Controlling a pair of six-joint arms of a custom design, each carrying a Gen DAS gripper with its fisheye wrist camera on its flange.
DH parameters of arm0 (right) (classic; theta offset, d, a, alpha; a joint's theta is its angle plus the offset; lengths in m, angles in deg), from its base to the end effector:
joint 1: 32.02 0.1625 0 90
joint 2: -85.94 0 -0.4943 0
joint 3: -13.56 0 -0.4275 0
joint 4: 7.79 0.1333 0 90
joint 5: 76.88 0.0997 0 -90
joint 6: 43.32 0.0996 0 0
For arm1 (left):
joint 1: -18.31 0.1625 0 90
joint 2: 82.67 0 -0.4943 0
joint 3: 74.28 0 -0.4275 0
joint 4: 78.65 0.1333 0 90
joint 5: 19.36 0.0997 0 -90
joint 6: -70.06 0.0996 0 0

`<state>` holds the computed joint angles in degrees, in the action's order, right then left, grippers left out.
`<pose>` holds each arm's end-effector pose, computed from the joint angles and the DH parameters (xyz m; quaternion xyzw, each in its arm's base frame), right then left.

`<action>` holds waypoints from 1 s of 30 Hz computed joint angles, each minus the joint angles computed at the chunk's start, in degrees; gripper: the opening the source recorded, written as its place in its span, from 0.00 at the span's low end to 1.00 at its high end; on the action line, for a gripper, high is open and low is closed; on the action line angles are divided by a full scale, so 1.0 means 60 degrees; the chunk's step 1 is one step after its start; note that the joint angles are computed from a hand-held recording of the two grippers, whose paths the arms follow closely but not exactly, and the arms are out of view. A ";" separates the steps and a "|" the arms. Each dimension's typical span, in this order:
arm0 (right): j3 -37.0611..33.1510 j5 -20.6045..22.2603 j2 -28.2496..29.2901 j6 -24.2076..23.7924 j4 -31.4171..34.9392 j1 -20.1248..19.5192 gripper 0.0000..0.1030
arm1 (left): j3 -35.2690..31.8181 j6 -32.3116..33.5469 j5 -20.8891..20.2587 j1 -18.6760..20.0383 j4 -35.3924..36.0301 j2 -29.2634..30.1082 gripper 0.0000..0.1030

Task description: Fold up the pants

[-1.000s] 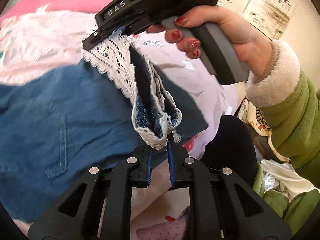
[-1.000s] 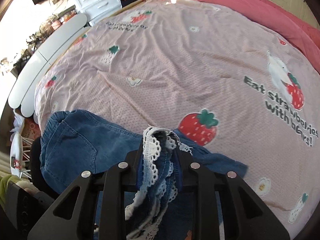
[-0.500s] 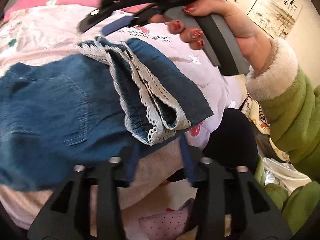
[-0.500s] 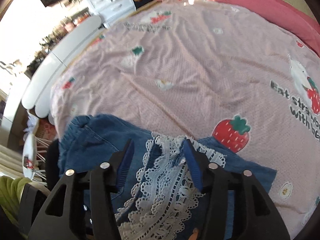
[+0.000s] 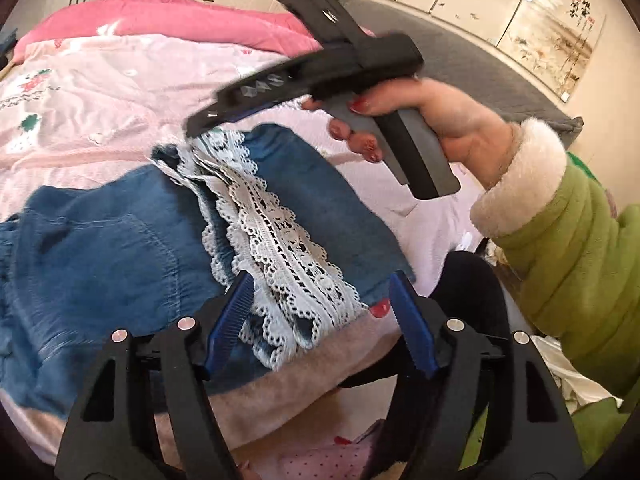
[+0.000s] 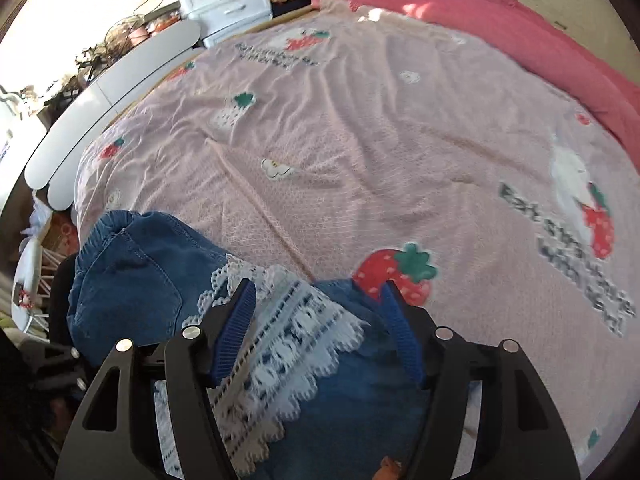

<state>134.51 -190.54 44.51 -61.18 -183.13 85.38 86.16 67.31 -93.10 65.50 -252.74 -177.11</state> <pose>0.3391 -0.4514 -0.0114 0.3665 -0.9062 0.0665 0.1999 -0.0585 -0.3003 0.2048 0.3140 0.9261 -0.1976 0.0685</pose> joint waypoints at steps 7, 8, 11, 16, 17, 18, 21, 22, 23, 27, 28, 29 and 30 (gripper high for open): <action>0.0043 0.0100 0.0051 -0.0270 0.0091 0.0155 0.08 | -0.0127 0.0069 0.0457 0.0594 0.0006 0.0948 0.28; 0.0141 0.0317 -0.0075 -0.0265 -0.0076 0.0176 0.08 | -0.0113 0.0048 0.0456 0.0605 0.0036 0.0858 0.25; 0.0287 0.1104 -0.0395 -0.0442 -0.0399 0.0278 0.08 | -0.0025 -0.0045 0.0486 0.0416 0.0429 0.0284 0.24; -0.0287 0.0542 0.0278 -0.0428 0.0458 0.0412 0.08 | 0.0113 -0.0315 0.0503 0.0338 0.0966 -0.0085 0.24; -0.0371 0.0418 0.0418 -0.0318 0.0650 0.0356 0.08 | 0.0130 -0.0383 0.0488 0.0330 0.1027 -0.0101 0.24; -0.0413 0.0185 0.0564 -0.0233 0.0718 0.0335 0.12 | 0.0161 -0.0414 0.0496 0.0309 0.1023 -0.0119 0.24; -0.0303 0.0322 0.0538 -0.0245 0.0477 0.0283 0.23 | 0.0151 -0.0464 0.0521 0.0262 0.1205 -0.0259 0.37; -0.0221 0.0637 0.0369 -0.0254 0.0400 0.0252 0.31 | 0.0127 -0.0543 0.0482 0.0276 0.1314 -0.0358 0.44; -0.0162 0.0779 0.0254 -0.0285 0.0299 0.0263 0.54 | 0.0145 -0.0571 0.0518 0.0248 0.1274 -0.0333 0.49; -0.0254 0.0264 0.0295 -0.0620 0.0360 0.0603 0.66 | 0.0156 -0.0643 0.0515 0.0191 0.1045 -0.0016 0.49; -0.0369 -0.0055 0.0441 -0.0630 0.0596 0.0687 0.66 | 0.0180 -0.0675 0.0545 0.0161 0.0953 0.0098 0.49; -0.0474 -0.0415 0.0595 -0.0650 0.0769 0.0749 0.64 | 0.0208 -0.0661 0.0553 0.0152 0.0850 0.0188 0.49; -0.0610 -0.1093 0.0872 -0.0662 0.0882 0.0853 0.54 | 0.0242 -0.0636 0.0567 0.0117 0.0730 0.0286 0.49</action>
<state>130.85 -197.10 49.75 -65.16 -177.84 90.51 87.61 63.49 -89.70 66.20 -248.36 -175.40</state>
